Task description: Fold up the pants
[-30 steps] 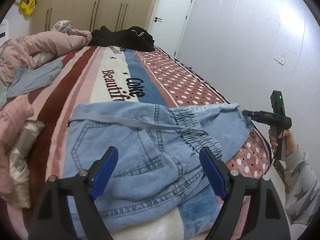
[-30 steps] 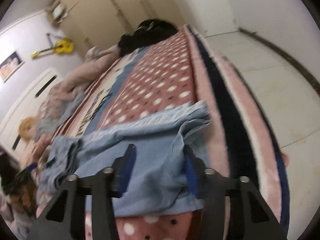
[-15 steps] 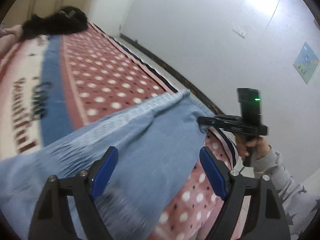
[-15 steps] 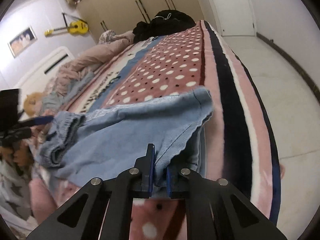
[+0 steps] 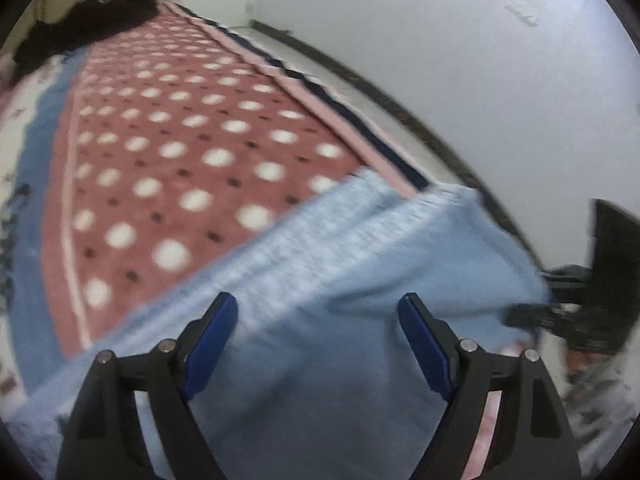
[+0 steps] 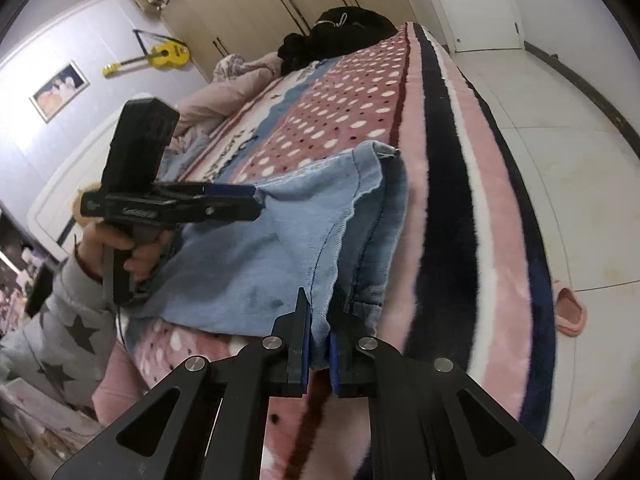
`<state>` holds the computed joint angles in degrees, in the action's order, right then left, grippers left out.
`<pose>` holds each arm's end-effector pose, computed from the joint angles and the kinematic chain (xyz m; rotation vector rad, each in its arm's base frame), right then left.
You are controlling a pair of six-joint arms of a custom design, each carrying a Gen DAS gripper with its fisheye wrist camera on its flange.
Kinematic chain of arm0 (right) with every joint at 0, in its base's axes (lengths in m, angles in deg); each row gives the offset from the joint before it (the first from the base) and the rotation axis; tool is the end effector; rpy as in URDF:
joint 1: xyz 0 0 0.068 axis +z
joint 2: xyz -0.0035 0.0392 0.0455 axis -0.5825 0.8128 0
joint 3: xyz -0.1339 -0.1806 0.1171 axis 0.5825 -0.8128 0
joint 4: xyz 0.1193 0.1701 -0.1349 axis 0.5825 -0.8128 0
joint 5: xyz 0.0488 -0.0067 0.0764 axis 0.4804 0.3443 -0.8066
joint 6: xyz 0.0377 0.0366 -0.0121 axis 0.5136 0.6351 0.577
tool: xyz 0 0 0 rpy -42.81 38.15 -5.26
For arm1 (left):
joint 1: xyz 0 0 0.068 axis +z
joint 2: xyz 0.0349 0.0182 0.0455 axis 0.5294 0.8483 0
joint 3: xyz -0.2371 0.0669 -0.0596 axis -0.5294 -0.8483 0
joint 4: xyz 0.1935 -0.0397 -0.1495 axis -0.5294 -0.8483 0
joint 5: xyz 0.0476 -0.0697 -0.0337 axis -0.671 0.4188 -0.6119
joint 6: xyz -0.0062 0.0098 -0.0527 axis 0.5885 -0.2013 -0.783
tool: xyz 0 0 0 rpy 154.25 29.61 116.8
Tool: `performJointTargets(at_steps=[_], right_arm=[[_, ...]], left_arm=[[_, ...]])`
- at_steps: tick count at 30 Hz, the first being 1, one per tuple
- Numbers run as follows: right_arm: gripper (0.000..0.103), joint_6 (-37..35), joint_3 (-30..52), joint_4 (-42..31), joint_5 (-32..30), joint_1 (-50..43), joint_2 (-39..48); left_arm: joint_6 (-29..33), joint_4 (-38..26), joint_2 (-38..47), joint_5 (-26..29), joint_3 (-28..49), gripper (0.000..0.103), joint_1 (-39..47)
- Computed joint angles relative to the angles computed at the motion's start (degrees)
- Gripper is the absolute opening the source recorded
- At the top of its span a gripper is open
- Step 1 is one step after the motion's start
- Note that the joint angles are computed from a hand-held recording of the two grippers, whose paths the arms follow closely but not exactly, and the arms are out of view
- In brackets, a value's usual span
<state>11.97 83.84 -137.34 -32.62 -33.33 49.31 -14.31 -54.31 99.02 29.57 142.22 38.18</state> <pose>0.2454 0.0352 0.2612 -0.6838 2.3842 0.9374 0.2833 0.0177 0.2785 0.2652 2.5882 -0.3849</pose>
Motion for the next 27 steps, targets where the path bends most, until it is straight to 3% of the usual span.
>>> performJointTargets(at_steps=[1,2,5,8,11,12,14,16,18,23,27], right_arm=[[0.004,-0.64,1.52,-1.22,-0.38,-0.21,1.26],[0.011,-0.67,2.67,-1.73,0.04,-0.26,1.97],[0.042,1.54,6.47,0.32,2.18,0.61,3.27],[0.051,4.13,13.1,0.87,1.08,1.51,8.31],[0.066,5.67,17.89,3.93,9.67,5.92,12.93],[0.066,5.57,19.72,3.84,12.16,7.35,14.95],[0.063,5.34,23.6,2.05,13.29,9.14,20.12],[0.04,6.39,23.12,3.6,11.85,9.61,20.7],[0.007,8.2,20.63,7.75,12.24,10.33,18.81],[0.003,11.93,18.53,13.3,12.1,11.17,15.06],[0.002,14.75,22.77,13.06,12.85,12.08,16.02]], left_arm=[[-0.52,1.72,0.02,-2.63,-0.22,0.08,-0.14],[-0.83,2.48,0.6,-3.78,0.06,0.08,0.18],[-0.25,-1.43,3.1,3.53,3.09,0.08,4.9],[2.13,-3.42,1.12,7.48,3.76,0.08,7.84],[5.4,-6.38,-0.35,9.6,4.83,0.08,10.37],[6.14,-7.09,-0.72,9.29,4.93,0.08,11.21],[6.52,-6.55,-0.61,8.65,4.53,0.08,11.17],[8.22,-7.06,-1.38,8.97,3.74,0.08,12.79],[8.88,-7.57,-1.11,9.82,3.69,0.08,14.5],[9.66,-7.78,-2.23,11.21,2.91,0.08,18.22],[10.29,-8.04,-3.11,11.17,2.82,0.08,20.9]])
